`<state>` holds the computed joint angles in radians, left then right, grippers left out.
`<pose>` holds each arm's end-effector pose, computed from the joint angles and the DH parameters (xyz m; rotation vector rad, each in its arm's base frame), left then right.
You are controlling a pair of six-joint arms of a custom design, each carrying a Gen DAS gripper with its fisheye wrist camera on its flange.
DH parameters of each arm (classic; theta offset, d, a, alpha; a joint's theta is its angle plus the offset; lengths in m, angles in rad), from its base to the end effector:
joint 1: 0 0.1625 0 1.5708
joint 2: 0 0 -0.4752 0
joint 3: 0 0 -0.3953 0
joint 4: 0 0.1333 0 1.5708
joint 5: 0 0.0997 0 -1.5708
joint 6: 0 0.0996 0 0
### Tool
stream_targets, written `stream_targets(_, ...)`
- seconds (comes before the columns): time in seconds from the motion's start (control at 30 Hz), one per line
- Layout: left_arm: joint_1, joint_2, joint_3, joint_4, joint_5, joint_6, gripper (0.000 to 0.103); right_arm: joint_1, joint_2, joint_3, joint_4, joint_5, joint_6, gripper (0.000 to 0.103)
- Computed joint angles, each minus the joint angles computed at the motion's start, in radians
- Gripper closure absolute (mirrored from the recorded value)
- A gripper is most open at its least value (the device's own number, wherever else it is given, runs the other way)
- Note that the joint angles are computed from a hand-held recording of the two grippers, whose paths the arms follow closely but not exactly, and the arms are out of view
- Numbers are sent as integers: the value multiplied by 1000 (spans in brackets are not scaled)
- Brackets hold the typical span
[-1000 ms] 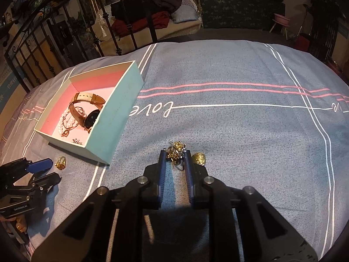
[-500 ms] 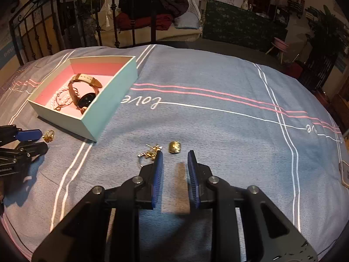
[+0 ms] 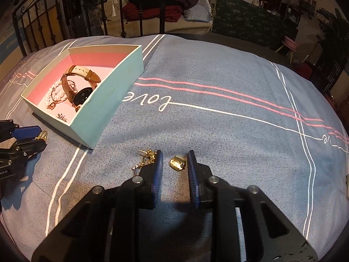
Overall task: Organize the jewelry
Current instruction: 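Grasp the gold ring with the left tool while the right tool grasps a gold earring, then lower the gold ring and earring into the mint box and open both tools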
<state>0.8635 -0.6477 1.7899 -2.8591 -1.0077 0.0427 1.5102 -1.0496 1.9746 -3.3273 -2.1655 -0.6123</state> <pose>-0.2833 -0.6184 0.0209 0.9092 2.4614 -0.4290 0.0409 -0.6062 0.2770 0.3175 -2.2309 0.7047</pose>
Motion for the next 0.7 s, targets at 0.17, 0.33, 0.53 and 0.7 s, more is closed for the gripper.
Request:
stream_targets(0.17,-8,14,-9,-3,24,24,79,-1,2,-2,-8,7,10,87)
stream_targets(0.33,-6,-8,24,-30,2,13,79,-7,-14,14,-7,30,37,87)
stream_targets(0.53,-17,-62,92,-88,-21,13,79,-3,-61,63,-2,78,64,87)
stream_targets(0.7,-35,-106,115,-126,-33,43,79,22,-115,108,35,175,67,87)
